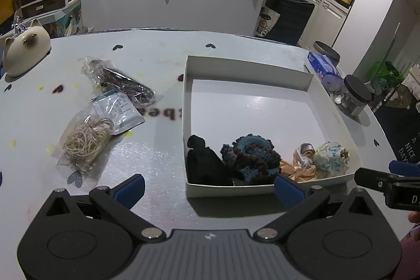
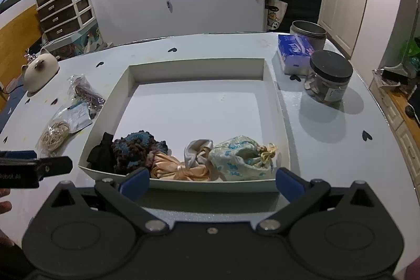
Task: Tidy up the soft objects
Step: 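Move both tools back out of the tray toward the bagged items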
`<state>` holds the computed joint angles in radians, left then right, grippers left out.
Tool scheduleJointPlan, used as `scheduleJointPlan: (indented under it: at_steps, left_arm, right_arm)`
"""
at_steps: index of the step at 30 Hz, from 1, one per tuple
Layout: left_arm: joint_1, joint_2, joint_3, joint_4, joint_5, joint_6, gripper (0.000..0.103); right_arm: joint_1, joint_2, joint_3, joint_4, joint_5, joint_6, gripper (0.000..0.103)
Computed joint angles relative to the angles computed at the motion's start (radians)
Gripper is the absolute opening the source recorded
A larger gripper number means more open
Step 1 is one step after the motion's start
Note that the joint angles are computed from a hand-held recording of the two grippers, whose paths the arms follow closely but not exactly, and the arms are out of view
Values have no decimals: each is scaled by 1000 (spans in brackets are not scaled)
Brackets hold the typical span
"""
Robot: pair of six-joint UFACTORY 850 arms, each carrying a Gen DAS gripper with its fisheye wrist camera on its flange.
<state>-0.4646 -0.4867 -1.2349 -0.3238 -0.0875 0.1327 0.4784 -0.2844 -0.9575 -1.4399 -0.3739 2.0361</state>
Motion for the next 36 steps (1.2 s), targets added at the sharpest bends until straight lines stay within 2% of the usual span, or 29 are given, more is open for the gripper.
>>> scheduleJointPlan:
  at_steps: [5, 11, 28, 32, 36]
  left_arm:
    - [25, 0, -2, -193, -13, 213, 103]
    - [62, -1, -8, -343, -40, 403, 103]
    - [218, -9, -28, -503, -94, 666, 103]
    - [265, -17, -37, -736, -150, 932, 103]
    - [301, -28, -48, -837, -186, 1072, 103]
  right_arm:
    - [16, -19, -28, 58, -15, -41, 103]
    - [42, -57, -84, 137, -50, -87, 103]
    - [127, -230, -335, 326, -130, -229, 103]
    - [144, -280, -409, 362, -147, -266, 103]
    - [159, -331, -485, 366, -162, -277, 103]
